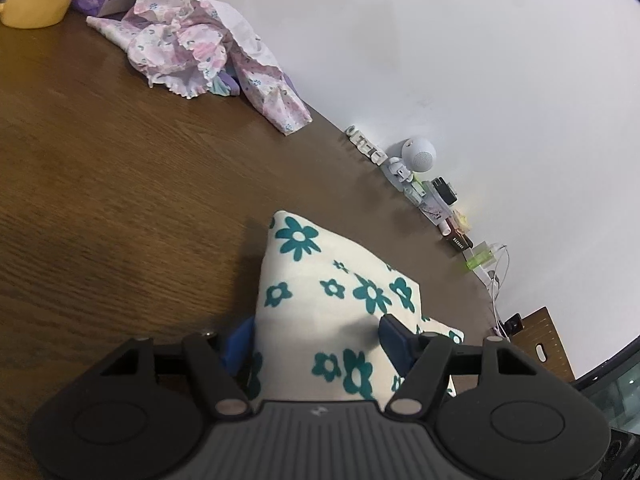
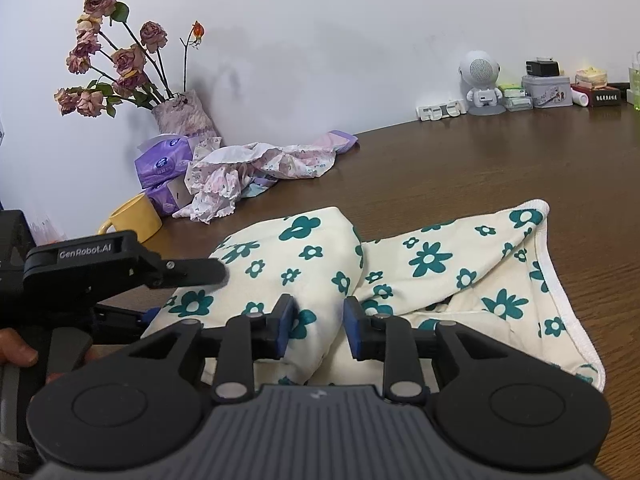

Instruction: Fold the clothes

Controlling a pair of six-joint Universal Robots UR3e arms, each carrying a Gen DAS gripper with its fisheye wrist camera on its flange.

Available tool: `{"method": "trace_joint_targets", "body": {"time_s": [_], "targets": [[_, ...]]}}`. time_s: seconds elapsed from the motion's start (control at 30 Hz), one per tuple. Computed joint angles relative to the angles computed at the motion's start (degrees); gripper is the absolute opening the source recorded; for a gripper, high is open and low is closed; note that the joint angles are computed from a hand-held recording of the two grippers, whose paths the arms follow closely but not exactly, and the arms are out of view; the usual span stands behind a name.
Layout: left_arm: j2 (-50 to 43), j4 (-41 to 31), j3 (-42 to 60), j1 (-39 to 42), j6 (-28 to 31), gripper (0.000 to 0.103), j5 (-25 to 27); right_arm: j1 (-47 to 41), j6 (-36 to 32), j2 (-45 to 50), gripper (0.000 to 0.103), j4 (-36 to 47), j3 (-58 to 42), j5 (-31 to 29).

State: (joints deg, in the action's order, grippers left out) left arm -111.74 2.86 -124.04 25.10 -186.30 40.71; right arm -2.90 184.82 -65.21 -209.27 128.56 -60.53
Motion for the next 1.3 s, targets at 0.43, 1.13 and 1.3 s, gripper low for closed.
{"method": "trace_joint_targets", "body": {"time_s": [0.43,1.13,1.3], "targets": [[1.6,3.7,1.2,-5.3,0.2,0.042,8.4,-4.2,-0.8,-2.9,0.027,-1.6,2.2,-6.2],[-7.0,19.6,16.8,-39.1,27.0,0.03,55.5,-19.3,-8.9,-6.3,0.032,2.8,11.2,13.5],[-15.8,27.7,23.7,-50.1,43.3,0.03,67.4,-23.7,-11.1,-7.8,0.032,3.1,14.6,17.6]]}}
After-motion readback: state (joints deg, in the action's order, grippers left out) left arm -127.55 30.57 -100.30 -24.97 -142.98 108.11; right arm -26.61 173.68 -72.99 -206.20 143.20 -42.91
